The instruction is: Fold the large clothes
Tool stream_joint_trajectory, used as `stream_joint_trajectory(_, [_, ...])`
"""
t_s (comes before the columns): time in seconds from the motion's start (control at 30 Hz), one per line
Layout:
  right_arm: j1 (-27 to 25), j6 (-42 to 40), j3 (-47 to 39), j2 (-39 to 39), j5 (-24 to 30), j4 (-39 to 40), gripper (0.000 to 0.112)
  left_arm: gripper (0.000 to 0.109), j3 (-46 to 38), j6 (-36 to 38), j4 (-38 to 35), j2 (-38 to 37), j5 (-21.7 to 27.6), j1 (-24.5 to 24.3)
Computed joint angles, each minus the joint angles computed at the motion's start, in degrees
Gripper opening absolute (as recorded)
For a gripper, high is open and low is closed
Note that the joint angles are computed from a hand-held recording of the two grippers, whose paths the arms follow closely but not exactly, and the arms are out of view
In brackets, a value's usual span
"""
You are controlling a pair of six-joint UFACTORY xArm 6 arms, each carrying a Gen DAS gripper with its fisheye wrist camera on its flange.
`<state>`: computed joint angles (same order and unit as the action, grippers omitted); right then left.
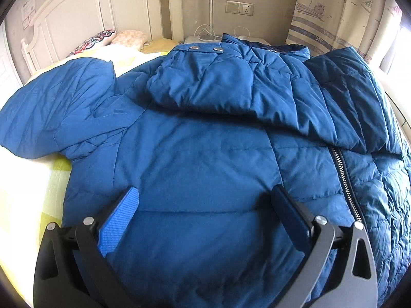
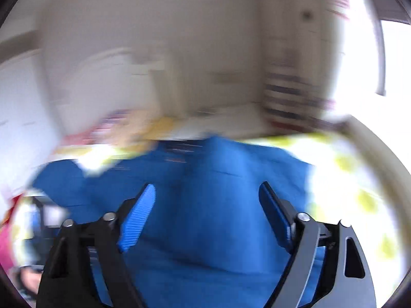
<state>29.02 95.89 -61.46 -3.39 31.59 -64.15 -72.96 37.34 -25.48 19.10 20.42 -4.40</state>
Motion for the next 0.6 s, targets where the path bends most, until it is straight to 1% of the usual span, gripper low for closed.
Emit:
stream_joint_trajectory(0.03, [-0.4,0.7,2.5,-1.5,2.9,2.0,0.073,0.101,-0.1,-0.3,0.3,0.1,0.0,-0.1])
stream_joint_trajectory(0.07, [-0.6,2.4,4.9,-2.4,4.1,2.4,0.073,0.101,-0.1,-0.4,0.3,0.0,0.0,-0.1])
stream_joint_trajectory(0.13, [-2.6,3.6,7.2,-1.8,5.0,3.8,0.072,0.101,-0.1,-0.1,-0.1,0.0,0.2,-0.1])
stream_joint_trajectory(0.17, [-2.9,3.3,7.4,-0.6,6.5,5.3,0.072,0.101,-0.1,0.9,-1.3,-0.2,0.8,0.0])
stream_joint_trajectory(0.2, [-3.6,1.7,7.1,1.1,5.6,9.2,0.072,0.101,-0.7,1.7,-2.3,-0.2,2.0,0.2])
stream_joint_trajectory(0.23, [-4.7,0.9,7.5,1.8,3.2,11.5,0.072,0.101,-2.0,4.1,-5.3,0.1,4.4,0.8])
stream_joint_trajectory(0.27, [-5.7,1.9,8.4,1.4,1.1,11.3,0.072,0.101,-4.5,7.2,-10.8,0.6,9.3,1.9])
stream_joint_trajectory(0.3, [-6.3,3.7,9.3,0.8,0.1,9.9,0.072,0.101,-7.6,8.5,-14.9,1.6,14.8,3.3])
stream_joint_trajectory(0.33, [-6.9,4.3,10.1,0.3,-1.1,9.4,0.072,0.101,-11.3,7.4,-18.3,3.1,20.0,4.7])
stream_joint_trajectory(0.37, [-6.6,4.8,9.5,1.0,-1.1,9.3,0.072,0.101,-14.4,5.1,-19.3,4.5,22.8,5.6])
stream_joint_trajectory(0.4, [-6.6,5.3,9.5,1.0,-1.2,9.0,0.072,0.101,-17.1,2.3,-19.9,5.9,23.3,5.8])
stream_joint_trajectory(0.43, [-7.1,5.8,10.4,0.4,-1.9,8.1,0.072,0.101,-19.8,-0.6,-19.8,7.5,22.4,5.7])
stream_joint_trajectory(0.47, [-7.4,5.9,10.6,0.3,-2.2,7.9,0.072,0.101,-22.2,-3.1,-18.7,9.1,21.9,5.4])
stream_joint_trajectory(0.5, [-7.1,5.9,9.5,1.2,-1.9,8.2,0.072,0.101,-26.2,-7.2,-16.1,11.8,22.2,5.1])
stream_joint_trajectory(0.57, [-7.3,7.4,11.1,0.1,-2.8,6.8,0.072,0.1,-34.5,-13.6,-12.2,17.6,25.2,4.7])
stream_joint_trajectory(0.6, [-7.8,8.4,11.8,-0.4,-3.4,6.0,0.072,0.097,-39.2,-16.9,-10.1,21.1,26.9,4.4])
